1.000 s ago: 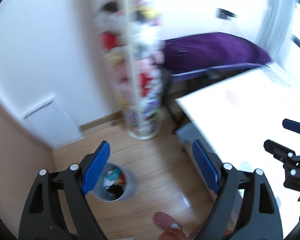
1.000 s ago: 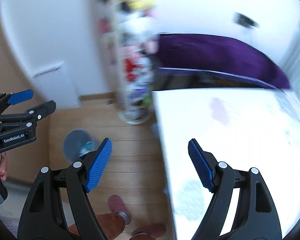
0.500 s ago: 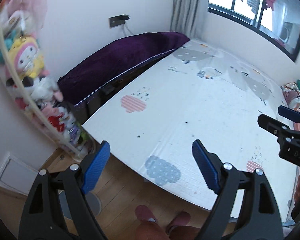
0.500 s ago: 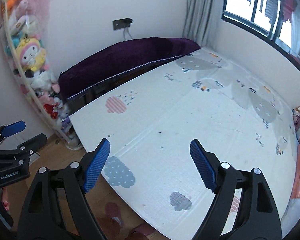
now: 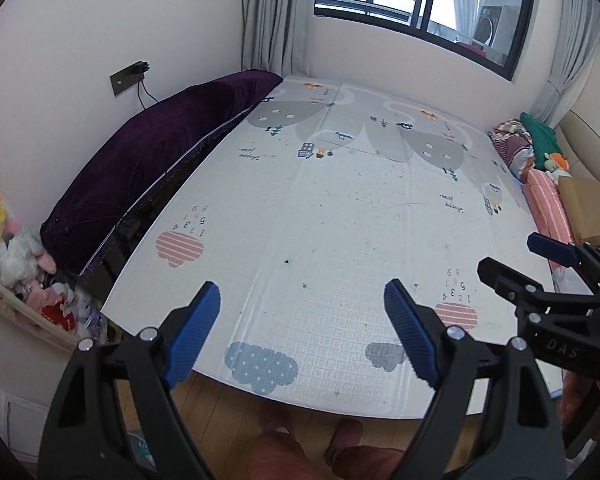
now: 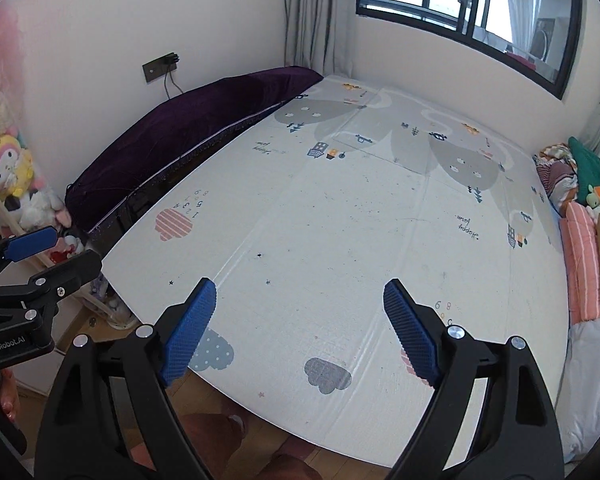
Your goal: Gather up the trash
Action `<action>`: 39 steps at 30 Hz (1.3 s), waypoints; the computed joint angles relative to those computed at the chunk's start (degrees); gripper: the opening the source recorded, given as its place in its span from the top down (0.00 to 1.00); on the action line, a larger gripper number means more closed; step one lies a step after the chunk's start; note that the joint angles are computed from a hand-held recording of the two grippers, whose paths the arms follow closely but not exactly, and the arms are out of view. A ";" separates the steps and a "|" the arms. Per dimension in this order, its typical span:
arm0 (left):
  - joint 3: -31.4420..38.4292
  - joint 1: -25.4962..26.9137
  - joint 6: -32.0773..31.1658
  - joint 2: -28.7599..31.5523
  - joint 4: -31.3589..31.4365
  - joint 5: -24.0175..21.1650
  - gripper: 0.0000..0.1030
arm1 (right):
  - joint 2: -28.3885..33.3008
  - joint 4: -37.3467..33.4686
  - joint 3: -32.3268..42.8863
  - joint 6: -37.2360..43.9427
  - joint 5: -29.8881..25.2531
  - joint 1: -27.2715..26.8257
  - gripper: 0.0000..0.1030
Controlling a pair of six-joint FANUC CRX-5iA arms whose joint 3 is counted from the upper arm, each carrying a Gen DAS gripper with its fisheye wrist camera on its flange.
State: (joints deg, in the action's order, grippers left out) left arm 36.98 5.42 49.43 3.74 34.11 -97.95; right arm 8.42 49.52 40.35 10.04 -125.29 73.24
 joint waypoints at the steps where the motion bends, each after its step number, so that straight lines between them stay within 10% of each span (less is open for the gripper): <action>1: 1.33 -0.16 -0.29 1.15 0.13 -0.61 0.18 | 0.63 0.31 0.70 -0.63 -0.35 -0.34 0.20; 15: 14.66 -0.66 1.77 10.51 2.07 -2.46 0.19 | 10.21 6.09 13.12 6.67 -0.71 -5.27 0.20; 39: 19.16 -3.26 7.16 12.13 -1.20 -1.85 0.19 | 6.39 4.82 10.05 11.83 5.22 -8.87 0.20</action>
State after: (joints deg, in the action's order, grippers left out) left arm 56.14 2.16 56.59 15.86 32.91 -99.80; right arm 14.81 54.34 50.39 21.87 -120.08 64.37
